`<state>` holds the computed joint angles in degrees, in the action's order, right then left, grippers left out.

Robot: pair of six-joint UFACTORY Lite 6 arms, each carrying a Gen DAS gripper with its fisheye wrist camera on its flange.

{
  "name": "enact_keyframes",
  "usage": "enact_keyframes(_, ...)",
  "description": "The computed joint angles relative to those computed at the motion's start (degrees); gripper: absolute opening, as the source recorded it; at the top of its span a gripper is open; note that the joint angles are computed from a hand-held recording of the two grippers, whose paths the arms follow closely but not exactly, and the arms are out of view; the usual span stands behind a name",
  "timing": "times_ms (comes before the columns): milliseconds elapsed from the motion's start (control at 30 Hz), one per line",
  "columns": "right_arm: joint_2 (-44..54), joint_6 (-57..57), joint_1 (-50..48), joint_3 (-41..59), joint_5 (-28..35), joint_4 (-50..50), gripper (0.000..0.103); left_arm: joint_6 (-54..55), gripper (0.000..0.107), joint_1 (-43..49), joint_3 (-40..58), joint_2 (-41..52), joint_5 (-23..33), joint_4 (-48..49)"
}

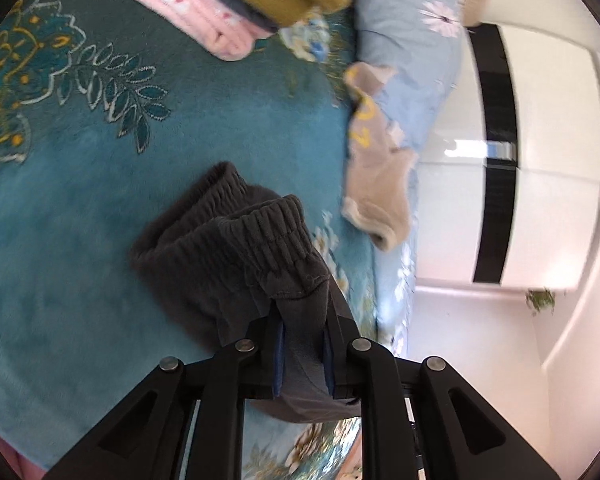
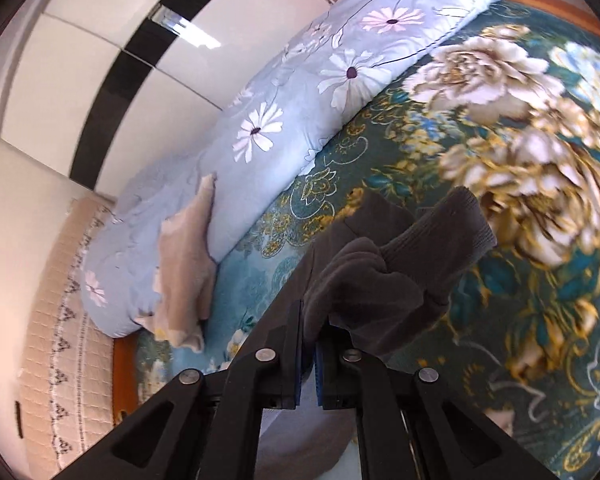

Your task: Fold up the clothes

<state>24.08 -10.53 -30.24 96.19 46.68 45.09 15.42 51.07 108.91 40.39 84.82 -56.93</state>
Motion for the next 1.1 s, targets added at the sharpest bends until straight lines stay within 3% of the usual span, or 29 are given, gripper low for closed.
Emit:
enact_keyframes(67, 8.51, 8.08, 3.75, 11.65, 0.16, -5.98, 0.005, -4.12, 0.016, -2.50, 6.33, 5.50, -2.00, 1.71)
enact_keyframes(200, 22.13, 15.01, 7.72, 28.52, 0.40, -8.12, 0.005, -6.38, 0.016, -4.63, 14.32, 13.76, -4.44, 1.71)
enact_keyframes(300, 28.70, 17.61, 9.09, 35.46, -0.65, -7.95, 0.005, -6.36, 0.018, -4.74, 19.62, 18.85, -3.50, -0.18)
enact_keyframes(433, 34.35, 12.84, 8.85, 38.82, -0.17, -0.85, 0.009, -6.46, 0.019, -4.72, 24.70, 22.75, -2.20, -1.12)
enact_keyframes(533, 33.48, 3.98, 7.59, 33.76, -0.59, 8.87, 0.017, -3.43, 0.030, -4.37, 21.17, 20.58, -2.55, -3.38)
enact_keyframes(600, 30.26, -0.99, 6.65, 28.18, -1.86, 13.69, 0.046, -0.53, 0.045, -4.06, 17.07, 17.90, -3.08, -6.00)
enact_keyframes(667, 27.36, -5.93, 5.62, 24.49, -2.12, 17.88, 0.055, 2.98, 0.052, -3.66, 13.39, 15.13, -3.14, -9.54)
enact_keyframes(900, 14.38, -20.79, 0.38, 8.89, 0.83, 24.57, 0.059, 13.19, 0.058, -1.42, 2.93, 6.06, -1.32, -12.91)
enact_keyframes(1100, 9.40, -28.80, -9.12, -4.90, 2.10, 28.62, 0.060, 23.41, 0.059, 3.73, -19.49, -8.83, -5.54, -7.59)
